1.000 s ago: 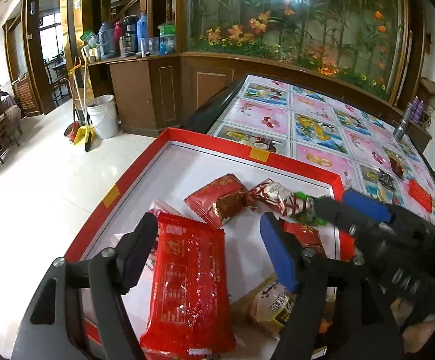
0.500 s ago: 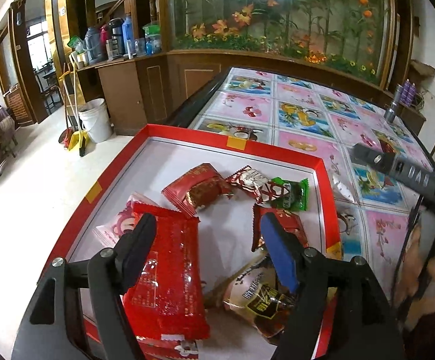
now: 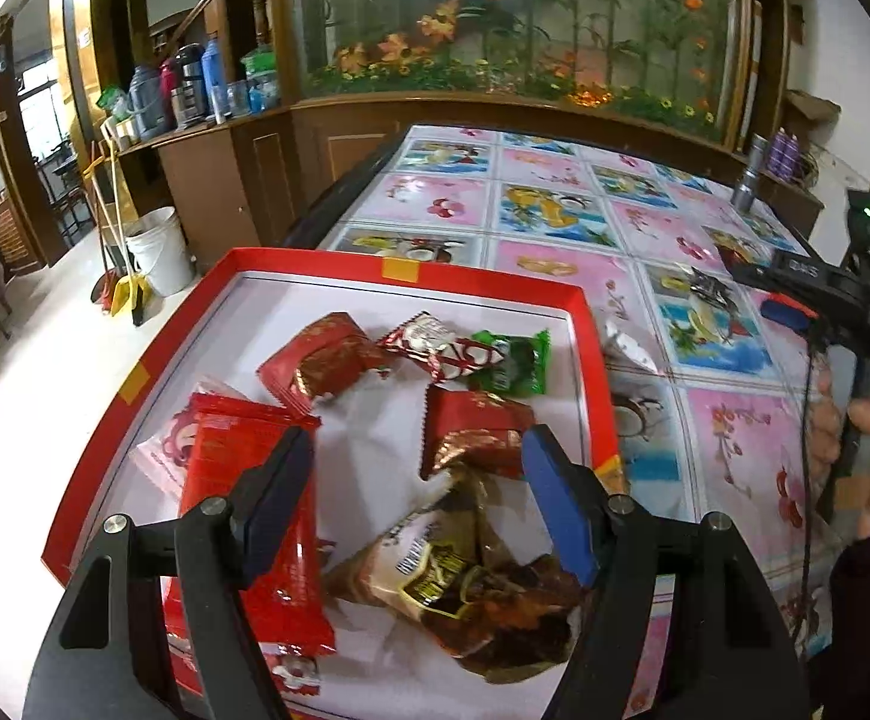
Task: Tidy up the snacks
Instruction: 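Grasp the black-purple packet with the right gripper while the left moves toward the white pink-edged packet, then close the left gripper on the white pink-edged packet and lift it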
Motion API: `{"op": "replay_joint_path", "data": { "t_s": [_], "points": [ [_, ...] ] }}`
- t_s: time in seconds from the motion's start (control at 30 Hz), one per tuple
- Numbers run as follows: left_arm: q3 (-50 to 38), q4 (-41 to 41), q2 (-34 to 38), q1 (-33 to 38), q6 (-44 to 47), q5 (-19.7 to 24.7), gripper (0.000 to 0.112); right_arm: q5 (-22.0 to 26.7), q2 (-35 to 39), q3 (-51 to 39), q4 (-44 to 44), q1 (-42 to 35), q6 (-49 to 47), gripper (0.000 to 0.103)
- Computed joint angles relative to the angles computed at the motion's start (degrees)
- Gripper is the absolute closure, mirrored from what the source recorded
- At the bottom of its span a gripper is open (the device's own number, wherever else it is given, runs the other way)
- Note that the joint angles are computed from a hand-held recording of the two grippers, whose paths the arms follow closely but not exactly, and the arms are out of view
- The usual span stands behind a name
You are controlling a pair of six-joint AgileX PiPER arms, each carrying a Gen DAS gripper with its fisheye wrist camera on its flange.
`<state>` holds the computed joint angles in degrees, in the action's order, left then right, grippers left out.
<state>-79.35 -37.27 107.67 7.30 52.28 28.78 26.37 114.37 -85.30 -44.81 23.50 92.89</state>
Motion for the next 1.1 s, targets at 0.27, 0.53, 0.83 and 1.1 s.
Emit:
{"op": "replay_joint_path", "data": {
  "t_s": [0.27,0.53,0.83,1.1],
  "points": [
    [2.94,-0.48,-1.87,-1.28,1.38,-0.53,0.040,5.94,7.05,-10.88,7.91,-0.09,-10.58,0.041],
    [3.36,2.74,-3.14,-4.17,-1.35,-1.18,0.039,23.85,16.00,-27.50,9.32,1.43,-19.50,0.057],
    [-6.41,7.42,-0.32,-10.78,-6.73,2.96,0.039,31.55,18.37,-32.29,9.36,2.44,-26.91,0.066],
    [-33.80,15.08,17.48,-17.32,-12.42,21.42,0.040,23.21,12.10,-22.37,14.89,-0.61,-29.73,0.066]
  ]
}}
